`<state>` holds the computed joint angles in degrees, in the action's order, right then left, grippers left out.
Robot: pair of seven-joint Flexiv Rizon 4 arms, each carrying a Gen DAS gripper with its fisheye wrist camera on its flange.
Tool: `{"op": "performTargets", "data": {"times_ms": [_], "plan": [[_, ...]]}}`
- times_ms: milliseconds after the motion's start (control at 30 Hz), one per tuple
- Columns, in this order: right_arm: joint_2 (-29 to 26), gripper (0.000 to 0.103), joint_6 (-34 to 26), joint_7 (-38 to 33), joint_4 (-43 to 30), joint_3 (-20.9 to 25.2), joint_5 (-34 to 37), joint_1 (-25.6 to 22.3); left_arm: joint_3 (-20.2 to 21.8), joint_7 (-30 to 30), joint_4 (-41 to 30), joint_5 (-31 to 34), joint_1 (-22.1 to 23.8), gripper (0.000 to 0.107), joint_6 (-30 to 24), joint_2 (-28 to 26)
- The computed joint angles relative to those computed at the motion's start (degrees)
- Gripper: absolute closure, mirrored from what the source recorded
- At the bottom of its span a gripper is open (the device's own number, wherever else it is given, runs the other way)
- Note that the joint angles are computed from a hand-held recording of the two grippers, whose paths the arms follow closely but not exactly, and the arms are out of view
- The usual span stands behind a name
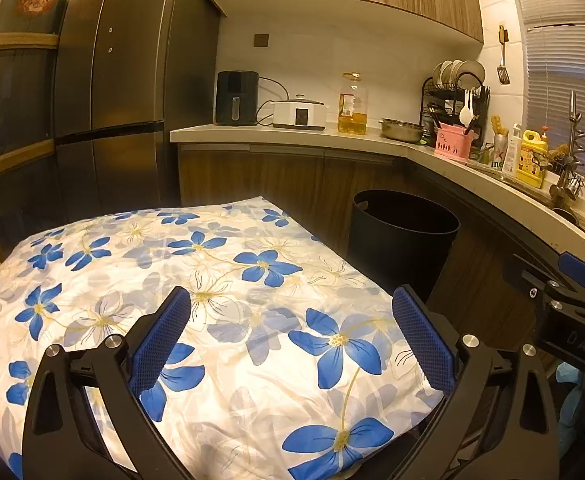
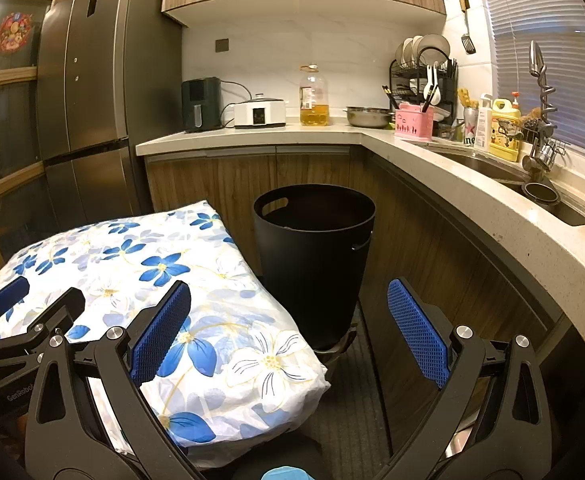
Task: Collect trash
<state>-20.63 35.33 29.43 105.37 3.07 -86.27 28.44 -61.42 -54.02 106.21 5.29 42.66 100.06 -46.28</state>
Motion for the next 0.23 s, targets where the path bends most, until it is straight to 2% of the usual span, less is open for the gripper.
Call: {"op": "performTargets", "data": {"times_ms": [233], "plan": [[-0.39, 0.005, -0.62, 0.02, -0.47, -0.05, 0.37, 0.37, 1.17, -0.42, 0.07, -0.77, -0.60, 0.010, -0.42, 1.29]]}}
